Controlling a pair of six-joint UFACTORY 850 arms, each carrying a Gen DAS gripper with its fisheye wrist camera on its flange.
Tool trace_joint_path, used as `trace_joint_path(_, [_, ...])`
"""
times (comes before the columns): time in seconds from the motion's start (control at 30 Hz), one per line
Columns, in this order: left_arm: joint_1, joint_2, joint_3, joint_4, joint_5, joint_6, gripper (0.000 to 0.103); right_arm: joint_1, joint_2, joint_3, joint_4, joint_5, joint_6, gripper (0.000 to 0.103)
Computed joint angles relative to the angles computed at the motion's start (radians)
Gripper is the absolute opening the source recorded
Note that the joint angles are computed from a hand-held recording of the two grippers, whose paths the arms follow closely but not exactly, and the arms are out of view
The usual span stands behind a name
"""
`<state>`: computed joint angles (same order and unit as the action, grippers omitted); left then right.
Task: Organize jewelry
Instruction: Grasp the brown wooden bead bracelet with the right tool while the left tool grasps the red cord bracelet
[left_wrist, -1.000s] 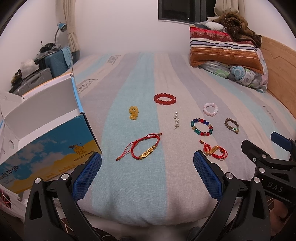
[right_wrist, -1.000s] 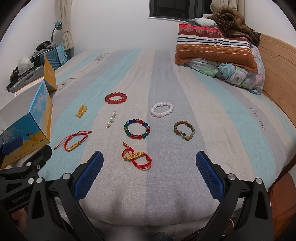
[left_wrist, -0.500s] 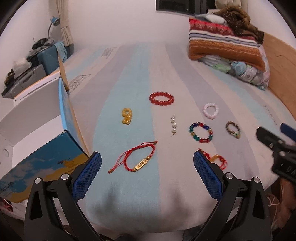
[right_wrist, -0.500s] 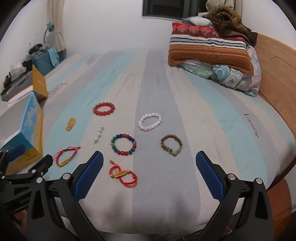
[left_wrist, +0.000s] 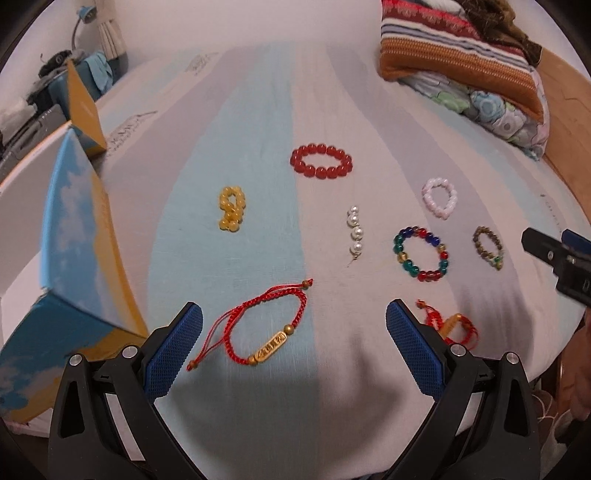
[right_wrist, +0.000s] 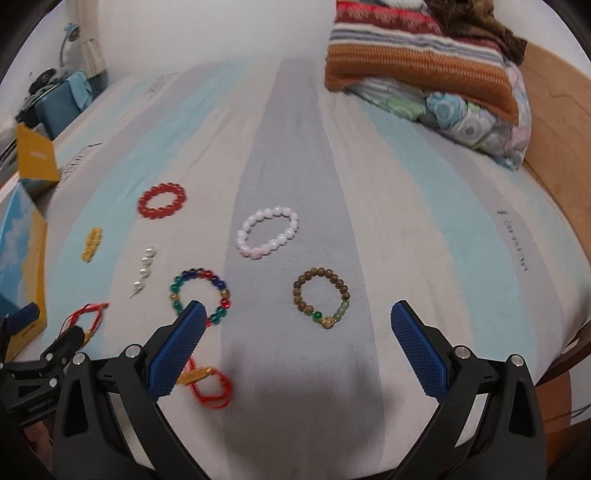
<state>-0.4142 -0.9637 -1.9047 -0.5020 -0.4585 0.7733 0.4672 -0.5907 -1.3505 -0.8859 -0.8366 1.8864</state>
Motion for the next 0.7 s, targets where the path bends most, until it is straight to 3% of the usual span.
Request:
trace_joint_path(0.27, [-0.013, -0.088, -0.106, 0.094, -0.040, -0.084, 0.097, -0.069, -0.043, 0.011, 0.053, 0.101, -0.057, 0.089])
trace_joint_path(0.5, [-0.019, -0.137, -0.163, 0.172, -0.052, -0.149, 0.097, -0.101, -0.072, 0.012, 0.077, 0.146, -0.089, 0.087])
trace_joint_path(0.57, [-0.019, -0.150, -0.180, 0.178, -0.067, -0.151, 0.097, -0.109, -0.077, 0.013, 0.086, 0.156, -0.099, 0.082])
trace_joint_path(0.7, [-0.017, -0.181, -0.221, 0.188, -0.111, -0.163, 0.086, -0.122, -0.092, 0.011, 0.115, 0.169, -0.128, 0.073])
